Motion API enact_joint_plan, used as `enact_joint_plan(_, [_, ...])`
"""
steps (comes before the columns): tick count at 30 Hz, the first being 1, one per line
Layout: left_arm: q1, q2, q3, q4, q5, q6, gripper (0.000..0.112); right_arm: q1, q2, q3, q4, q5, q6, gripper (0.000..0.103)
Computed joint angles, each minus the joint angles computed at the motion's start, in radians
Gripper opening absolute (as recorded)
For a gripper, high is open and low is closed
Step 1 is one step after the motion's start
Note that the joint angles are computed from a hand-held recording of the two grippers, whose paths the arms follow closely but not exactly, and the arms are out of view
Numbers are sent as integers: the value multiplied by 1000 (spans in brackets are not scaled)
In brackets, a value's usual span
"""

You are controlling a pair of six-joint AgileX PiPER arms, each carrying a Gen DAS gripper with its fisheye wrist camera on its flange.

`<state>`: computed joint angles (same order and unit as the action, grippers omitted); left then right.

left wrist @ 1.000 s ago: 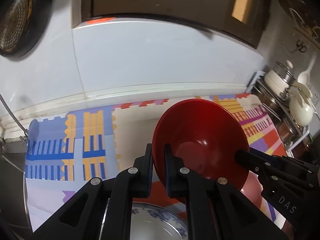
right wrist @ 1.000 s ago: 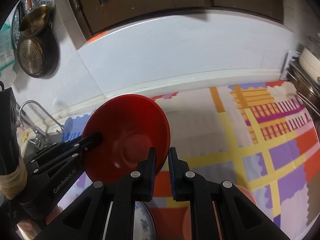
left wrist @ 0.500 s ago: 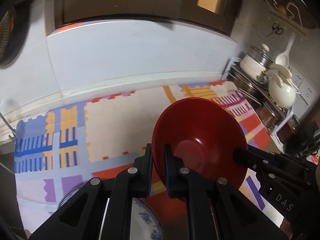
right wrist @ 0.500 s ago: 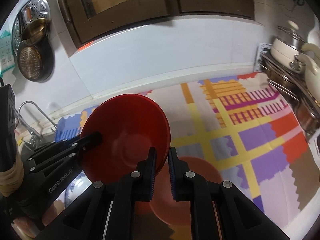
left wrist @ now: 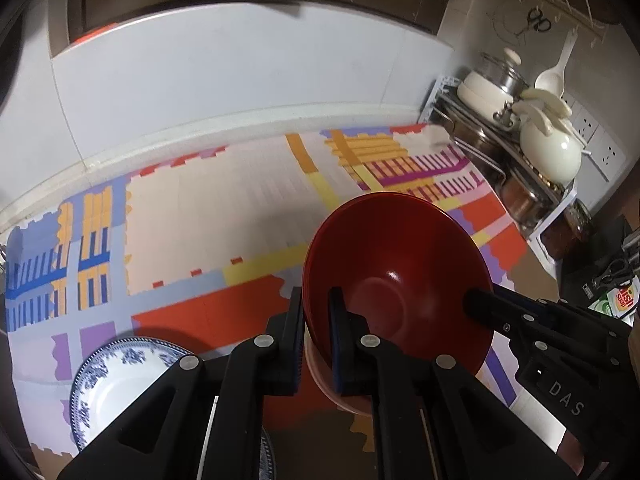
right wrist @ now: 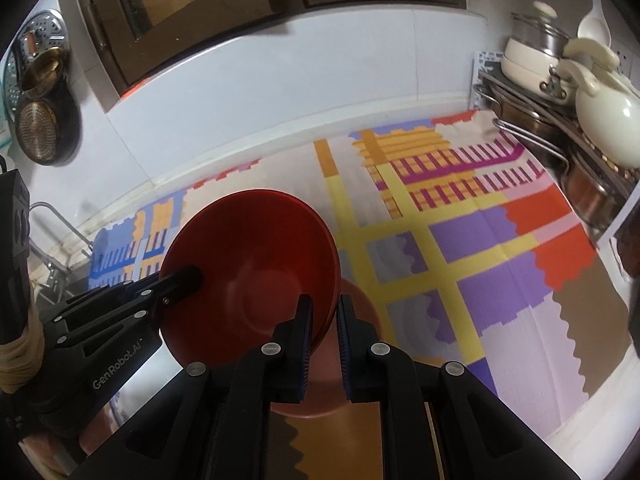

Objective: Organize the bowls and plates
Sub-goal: 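Lift and carry the red-and-black bowl over the stacked bowls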

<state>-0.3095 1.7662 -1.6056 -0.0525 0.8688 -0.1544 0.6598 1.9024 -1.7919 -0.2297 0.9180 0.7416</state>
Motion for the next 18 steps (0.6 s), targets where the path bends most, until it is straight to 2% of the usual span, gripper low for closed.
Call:
enact_joint_plan(7, [-23, 15, 19, 6, 16, -24, 12, -30, -26, 86, 52, -31, -35, 14])
enact_joint_plan(18, [-46, 39, 43, 39, 19, -57, 12, -51, -10, 113, 115, -28, -96, 14])
